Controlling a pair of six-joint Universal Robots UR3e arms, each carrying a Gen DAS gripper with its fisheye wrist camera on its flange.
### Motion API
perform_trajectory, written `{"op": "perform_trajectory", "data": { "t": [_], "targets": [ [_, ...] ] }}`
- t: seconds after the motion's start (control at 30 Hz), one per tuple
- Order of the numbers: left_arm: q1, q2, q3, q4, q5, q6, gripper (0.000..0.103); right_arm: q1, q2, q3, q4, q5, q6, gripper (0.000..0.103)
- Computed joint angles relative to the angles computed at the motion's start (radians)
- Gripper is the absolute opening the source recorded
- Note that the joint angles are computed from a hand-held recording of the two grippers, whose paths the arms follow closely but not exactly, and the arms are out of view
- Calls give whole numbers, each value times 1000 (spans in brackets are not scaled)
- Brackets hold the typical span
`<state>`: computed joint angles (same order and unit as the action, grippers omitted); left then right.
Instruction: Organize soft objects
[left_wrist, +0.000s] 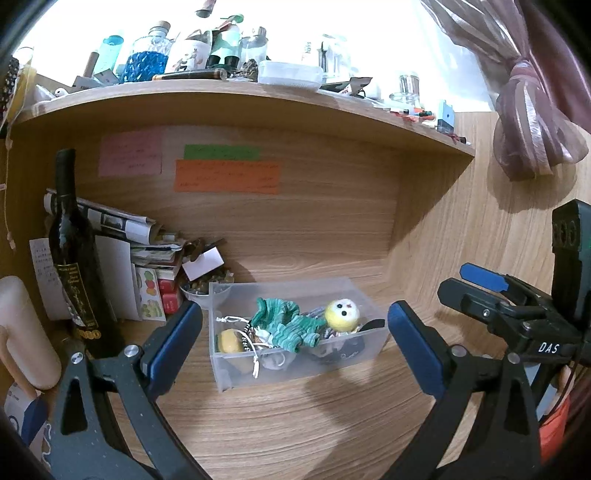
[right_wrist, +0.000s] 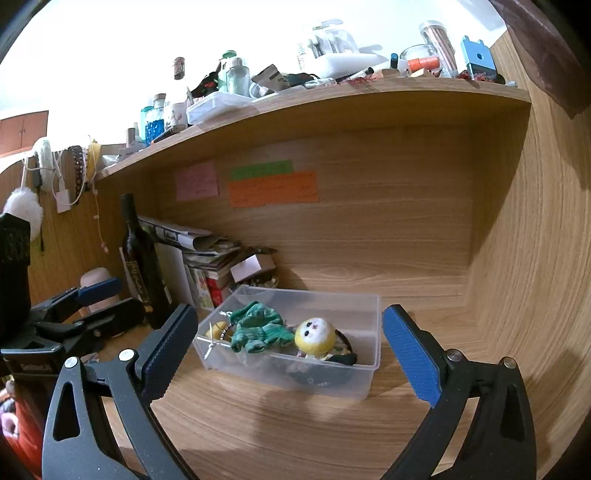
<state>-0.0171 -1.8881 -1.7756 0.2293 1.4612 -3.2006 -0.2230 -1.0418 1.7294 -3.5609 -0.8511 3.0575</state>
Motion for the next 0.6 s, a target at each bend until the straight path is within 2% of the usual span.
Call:
{"op": "perform_trajectory", "data": {
  "t": [0.6],
  "targets": [
    [-12, -9, 13, 3, 26, 4, 102, 0, 1, 0, -5, 4, 2, 101]
  ]
}}
